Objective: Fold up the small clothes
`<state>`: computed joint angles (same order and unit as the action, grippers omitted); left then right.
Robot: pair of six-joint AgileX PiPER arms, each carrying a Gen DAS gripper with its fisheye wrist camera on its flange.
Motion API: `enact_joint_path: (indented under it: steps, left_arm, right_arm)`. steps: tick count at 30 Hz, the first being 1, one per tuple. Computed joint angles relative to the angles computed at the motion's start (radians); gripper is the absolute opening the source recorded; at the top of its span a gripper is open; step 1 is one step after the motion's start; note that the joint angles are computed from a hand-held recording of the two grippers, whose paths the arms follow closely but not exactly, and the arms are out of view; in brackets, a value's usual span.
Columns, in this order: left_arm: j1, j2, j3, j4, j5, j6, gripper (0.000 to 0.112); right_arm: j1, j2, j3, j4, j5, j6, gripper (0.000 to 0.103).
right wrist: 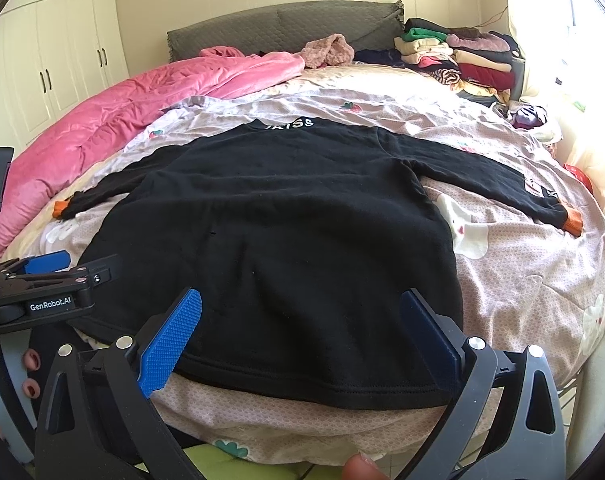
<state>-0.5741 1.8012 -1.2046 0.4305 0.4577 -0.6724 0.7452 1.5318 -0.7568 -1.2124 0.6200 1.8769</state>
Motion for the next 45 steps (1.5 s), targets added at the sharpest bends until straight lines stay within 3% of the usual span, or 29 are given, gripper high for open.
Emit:
enact_joint_path:
  steps: [9,28,38,45]
  left_arm:
    - [0.037,0.057,-0.139,-0.154,0.059,0.171,0.094]
    - [0.031,0.303,-0.592,-0.283,0.243,0.361,0.094]
    - [0.022,0.494,-0.933,-0.346,0.409,0.436,0.094]
    - [0.014,0.672,-1.276,-0.363,0.583,0.462,0.094]
  right_arm:
    - [-0.082,-0.027,0.009,-0.006,-0.028,-0.006,0.099]
    - [-0.325,-0.008,-0.059,-0.008,-0.038,-0.102,0.099]
    - [-0.462,0.036,-0.107,-0.018,-0.075,-0.122,0.099]
    - [-0.55,0.072,-0.144,-0.016,-0.086,-0.151,0.099]
